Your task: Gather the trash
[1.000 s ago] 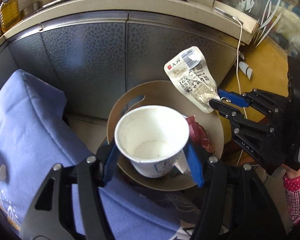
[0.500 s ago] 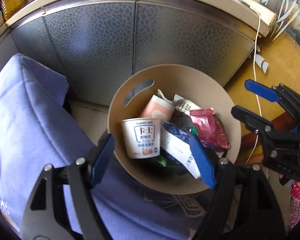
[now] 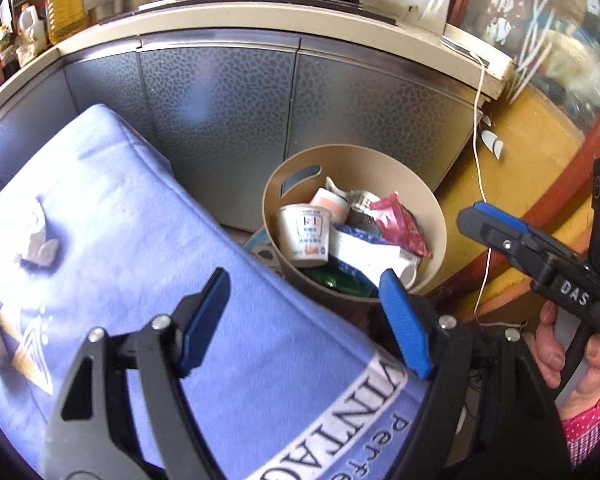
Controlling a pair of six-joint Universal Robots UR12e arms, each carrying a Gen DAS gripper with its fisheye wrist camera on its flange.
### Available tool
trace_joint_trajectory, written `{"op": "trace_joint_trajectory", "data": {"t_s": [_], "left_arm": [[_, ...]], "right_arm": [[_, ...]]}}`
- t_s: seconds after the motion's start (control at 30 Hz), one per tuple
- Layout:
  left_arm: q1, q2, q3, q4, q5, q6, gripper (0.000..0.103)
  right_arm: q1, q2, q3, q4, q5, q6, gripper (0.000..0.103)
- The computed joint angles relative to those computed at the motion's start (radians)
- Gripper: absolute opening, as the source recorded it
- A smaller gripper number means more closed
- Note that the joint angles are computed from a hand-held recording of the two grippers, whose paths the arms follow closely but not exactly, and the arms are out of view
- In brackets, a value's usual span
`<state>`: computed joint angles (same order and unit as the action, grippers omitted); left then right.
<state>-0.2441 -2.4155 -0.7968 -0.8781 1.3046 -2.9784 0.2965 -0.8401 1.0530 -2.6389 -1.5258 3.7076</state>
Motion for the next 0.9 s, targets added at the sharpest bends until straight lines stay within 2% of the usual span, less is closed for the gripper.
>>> {"op": "trace_joint_trajectory", "data": {"t_s": [0.07, 0.13, 0.47, 0.67, 0.9], "left_arm": [[-0.001, 0.025, -0.045, 0.024, 0.015, 0.012, 0.074], [0.002, 0.047, -0.084, 0.048, 0.027, 0.017, 0.074], [0.033, 0.138, -0.251, 0.188, 0.059, -0.028, 0.074], [0.049, 0.166, -0.298, 0.233, 0.048, -0.048, 0.074], [0.057, 0.188, -0.339, 0.288, 0.058, -0.061, 0.074]], "right_arm": [[0.002, -0.015, 0.025, 0.002, 0.009, 0.068, 0.057], [0.006, -0.026, 0.038, 0.014, 0.009, 0.098, 0.057], [0.038, -0.029, 0.000, 0.046, -0.038, 0.112, 0.057], [0.055, -0.014, -0.041, 0.075, -0.069, 0.133, 0.057], [0.069, 0.002, -0.086, 0.136, -0.081, 0.114, 0.057]]}}
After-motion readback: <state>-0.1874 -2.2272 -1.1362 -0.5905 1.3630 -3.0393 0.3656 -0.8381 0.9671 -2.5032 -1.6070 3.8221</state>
